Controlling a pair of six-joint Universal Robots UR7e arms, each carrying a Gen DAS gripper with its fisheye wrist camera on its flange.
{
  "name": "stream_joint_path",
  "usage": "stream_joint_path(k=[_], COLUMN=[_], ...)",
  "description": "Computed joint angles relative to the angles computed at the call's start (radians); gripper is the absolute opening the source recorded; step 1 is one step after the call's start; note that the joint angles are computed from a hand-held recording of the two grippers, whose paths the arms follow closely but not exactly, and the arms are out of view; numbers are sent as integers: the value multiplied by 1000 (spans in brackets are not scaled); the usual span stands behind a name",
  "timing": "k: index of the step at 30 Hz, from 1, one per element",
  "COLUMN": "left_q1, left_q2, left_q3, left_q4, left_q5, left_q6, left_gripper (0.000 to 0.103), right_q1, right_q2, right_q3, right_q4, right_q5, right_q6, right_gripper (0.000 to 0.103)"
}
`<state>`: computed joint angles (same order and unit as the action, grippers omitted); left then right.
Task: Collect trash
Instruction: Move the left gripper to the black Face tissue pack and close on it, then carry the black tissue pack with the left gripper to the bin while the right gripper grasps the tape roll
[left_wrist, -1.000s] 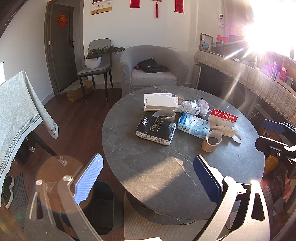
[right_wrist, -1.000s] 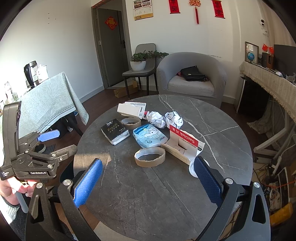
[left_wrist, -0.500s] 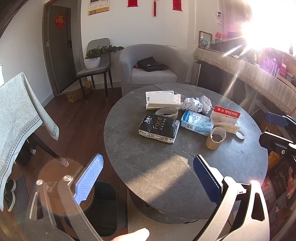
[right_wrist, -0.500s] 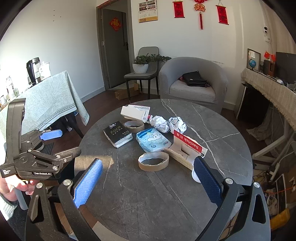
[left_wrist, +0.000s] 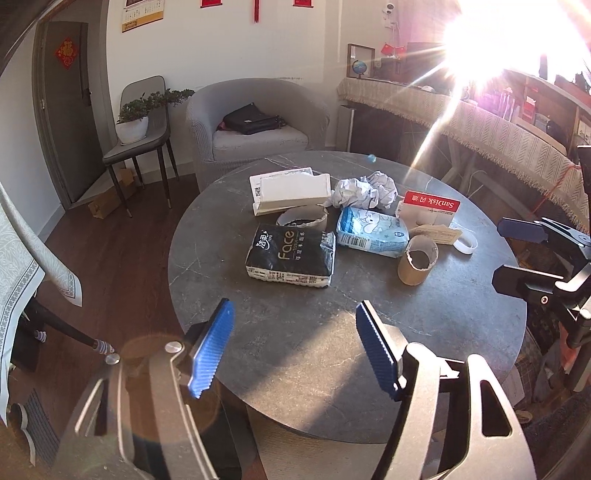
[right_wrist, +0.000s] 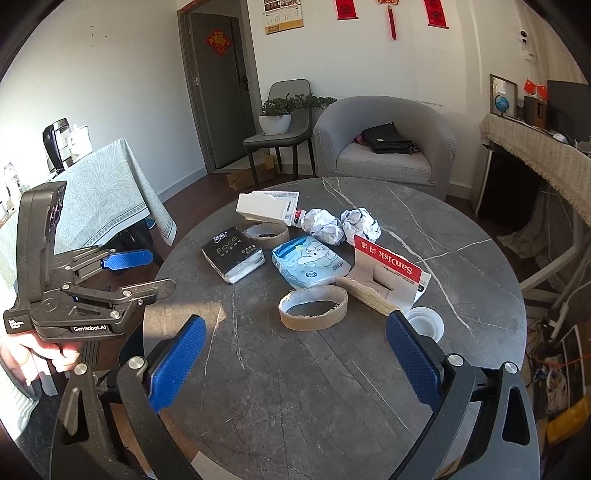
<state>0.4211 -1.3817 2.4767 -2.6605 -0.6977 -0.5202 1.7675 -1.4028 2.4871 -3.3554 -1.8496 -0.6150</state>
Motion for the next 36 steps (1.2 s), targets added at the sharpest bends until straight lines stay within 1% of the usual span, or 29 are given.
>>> stream_joint_path(k=[2, 4, 5, 6, 7, 8, 10, 15, 17, 19, 21, 23, 24, 25, 28, 30, 31, 36], left_q1=[28, 57, 71, 89, 102, 110, 127, 183, 200, 213, 221, 221, 221, 224, 232, 234, 233, 231], left_q2=[21, 46, 54, 64, 78, 92, 121, 184, 202, 219, 234, 247, 253, 257, 262, 259, 256, 236], left_q3=[-13, -29, -37, -48, -58, -66, -87, -141, -155, -166, -175, -180, -185, -188, -189, -186, -182, -167], left_q4=[-35, -76, -98, -111, -130, -149, -159, -173, -192, -218, -242, -245, -232, -223, -237, -245, -248, -244], left_q5=[-26, -40, -50, -65, -73, -77, -72, -82, -90, -99, -109, -100, -93, -92, -100, -105, -108, -116], left_q6=[64, 133, 163, 186, 211, 239, 282, 359, 391, 421, 439, 437, 428, 421, 416, 413, 408, 371], left_gripper=[67, 67, 70, 79, 83, 84, 89, 89, 89, 89, 89, 88, 81, 76, 74, 73, 72, 71], right_q1=[-6, -12, -15, -17, -18, -19, -23, -35, -33, -25, -19, -17, -14, -7, 12, 14, 16, 25], right_q2=[13, 23, 25, 27, 30, 34, 44, 67, 86, 111, 136, 157, 168, 181, 224, 237, 245, 282], right_q3=[-10, -13, -15, -16, -16, -18, -23, -35, -42, -50, -61, -70, -74, -79, -97, -111, -119, -156], right_q4=[16, 26, 31, 34, 32, 32, 29, 35, 19, -6, -21, -34, -41, -53, -93, -85, -85, -79], right_q5=[0, 4, 7, 10, 11, 10, 10, 0, -6, -32, -56, -63, -71, -92, -143, -151, -155, -197], right_q6=[8, 13, 13, 13, 12, 12, 12, 27, 26, 24, 34, 45, 48, 49, 42, 57, 67, 83], right_gripper=[91, 91, 91, 91, 91, 91, 91, 91, 91, 91, 91, 91, 91, 91, 91, 90, 89, 77])
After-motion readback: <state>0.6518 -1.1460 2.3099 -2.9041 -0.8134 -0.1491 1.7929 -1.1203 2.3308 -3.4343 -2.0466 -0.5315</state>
